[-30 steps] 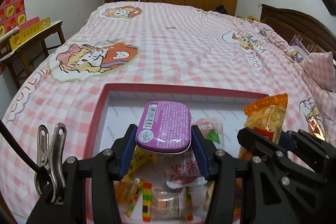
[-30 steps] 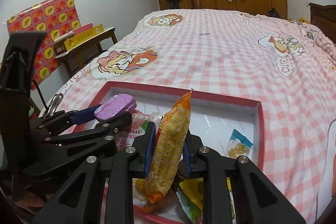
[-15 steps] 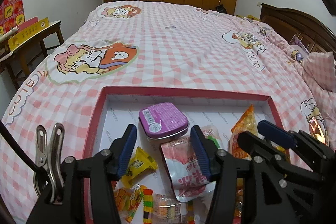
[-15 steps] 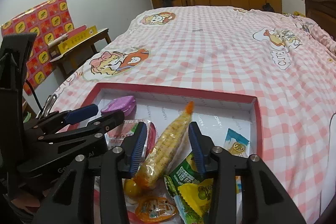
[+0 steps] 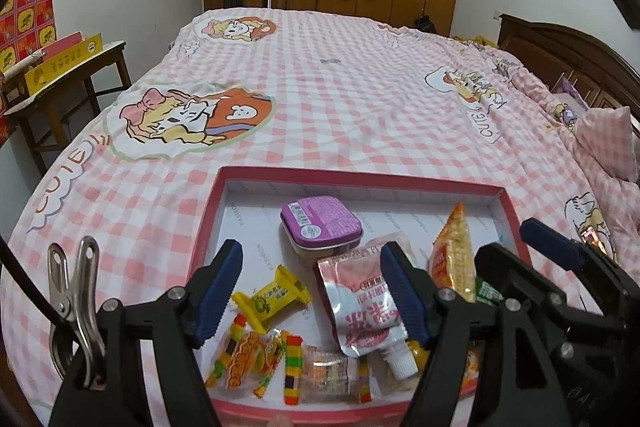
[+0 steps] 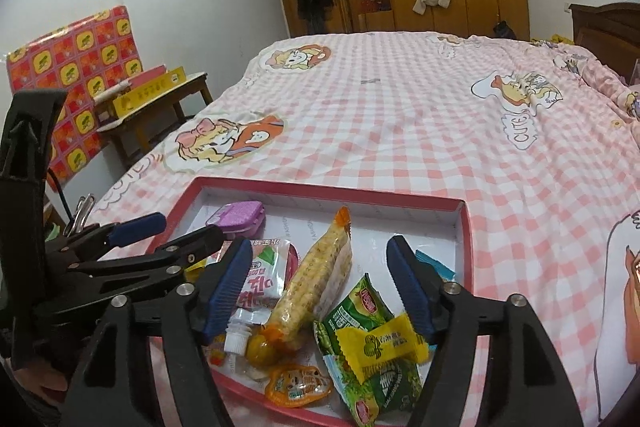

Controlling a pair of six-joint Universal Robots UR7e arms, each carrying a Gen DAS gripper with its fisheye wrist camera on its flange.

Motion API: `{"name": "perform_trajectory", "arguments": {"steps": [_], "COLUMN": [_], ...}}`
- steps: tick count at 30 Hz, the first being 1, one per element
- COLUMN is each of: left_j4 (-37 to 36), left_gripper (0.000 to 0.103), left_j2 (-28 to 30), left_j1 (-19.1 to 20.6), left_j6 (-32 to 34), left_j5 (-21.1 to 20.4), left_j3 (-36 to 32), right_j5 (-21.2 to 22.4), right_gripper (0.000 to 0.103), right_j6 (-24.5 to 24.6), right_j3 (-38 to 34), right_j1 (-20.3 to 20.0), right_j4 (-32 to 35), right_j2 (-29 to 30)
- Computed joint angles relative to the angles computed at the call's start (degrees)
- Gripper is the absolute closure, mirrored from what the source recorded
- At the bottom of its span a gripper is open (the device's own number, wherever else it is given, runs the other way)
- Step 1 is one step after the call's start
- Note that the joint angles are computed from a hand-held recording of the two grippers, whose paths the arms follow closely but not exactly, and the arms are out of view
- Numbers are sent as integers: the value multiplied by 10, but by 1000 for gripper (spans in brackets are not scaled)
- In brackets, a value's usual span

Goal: Organize snacks

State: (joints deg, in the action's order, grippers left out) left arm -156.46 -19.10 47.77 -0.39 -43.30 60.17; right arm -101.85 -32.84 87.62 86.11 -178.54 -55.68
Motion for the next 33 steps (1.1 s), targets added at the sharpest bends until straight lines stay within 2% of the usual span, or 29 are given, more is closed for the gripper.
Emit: {"name": "perform_trajectory", "arguments": {"steps": [9, 25, 33], "left_j4": [-16, -11, -1], "left_gripper": [27, 27, 27], "left_j2": [-33, -109, -124], "left_j1": [-15, -40, -41], "left_j6": [-10, -90, -125], "left_j5": [3, 15, 17], "left_j3": [62, 205, 243], "right_j5": [15, -6, -29], "right_gripper": [30, 30, 30], "right_j6": [23, 35, 38], "right_j3": [37, 130, 161], "right_j1": [-8, -9, -11], "right_j4": [-4, -2, -11], "right_j2": [-32, -83, -91]}}
